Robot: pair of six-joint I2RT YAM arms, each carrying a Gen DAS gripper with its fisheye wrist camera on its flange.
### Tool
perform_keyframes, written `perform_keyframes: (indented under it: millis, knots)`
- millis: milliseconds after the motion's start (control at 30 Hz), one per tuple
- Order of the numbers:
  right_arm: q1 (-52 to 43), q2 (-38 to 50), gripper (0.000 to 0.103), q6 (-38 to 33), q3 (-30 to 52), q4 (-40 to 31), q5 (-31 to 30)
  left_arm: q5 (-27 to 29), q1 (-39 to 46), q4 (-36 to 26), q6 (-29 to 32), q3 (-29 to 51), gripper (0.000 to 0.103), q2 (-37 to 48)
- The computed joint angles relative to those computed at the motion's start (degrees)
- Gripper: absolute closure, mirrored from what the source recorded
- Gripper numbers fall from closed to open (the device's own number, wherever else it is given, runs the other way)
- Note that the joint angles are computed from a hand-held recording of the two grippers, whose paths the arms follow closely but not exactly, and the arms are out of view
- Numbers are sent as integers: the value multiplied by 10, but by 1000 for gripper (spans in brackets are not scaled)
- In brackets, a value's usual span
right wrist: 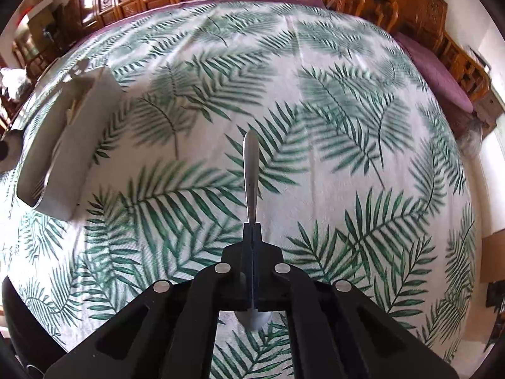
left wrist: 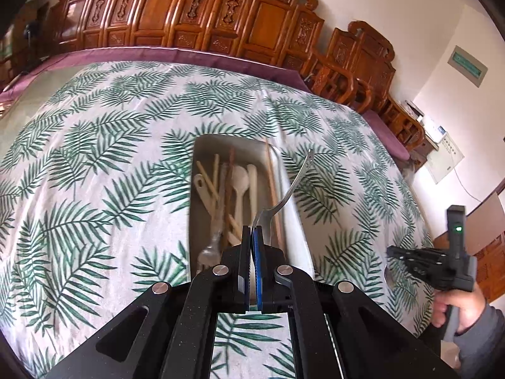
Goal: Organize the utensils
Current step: 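Lift the metal spoon with the right gripper while the left holds the fork above the tray, then lower the metal fork and metal spoon into the tray and open both grippers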
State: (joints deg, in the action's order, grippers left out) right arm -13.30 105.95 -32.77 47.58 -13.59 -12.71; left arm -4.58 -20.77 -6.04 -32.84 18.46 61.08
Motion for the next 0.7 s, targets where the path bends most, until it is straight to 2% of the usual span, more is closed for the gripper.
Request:
perform_keyframes:
  millis: [233,400,500,567,700]
  knots:
    - [20,-46,103,1,-6,-14,-10,16,47,15,24,-14,102,6]
    - [9,1,101,9,22,-18,-2,18,45,17,21,-21,102,-1]
    - [9,17,68,10,17,-4,-4,19,41,17,19,-21,102,-4]
    - [10,31,67,20,24,-10,-10,19,38,18,17,-22,102,-5]
    - [22,63,69,37,30,2,18,20,36,19,17,-21,102,-3]
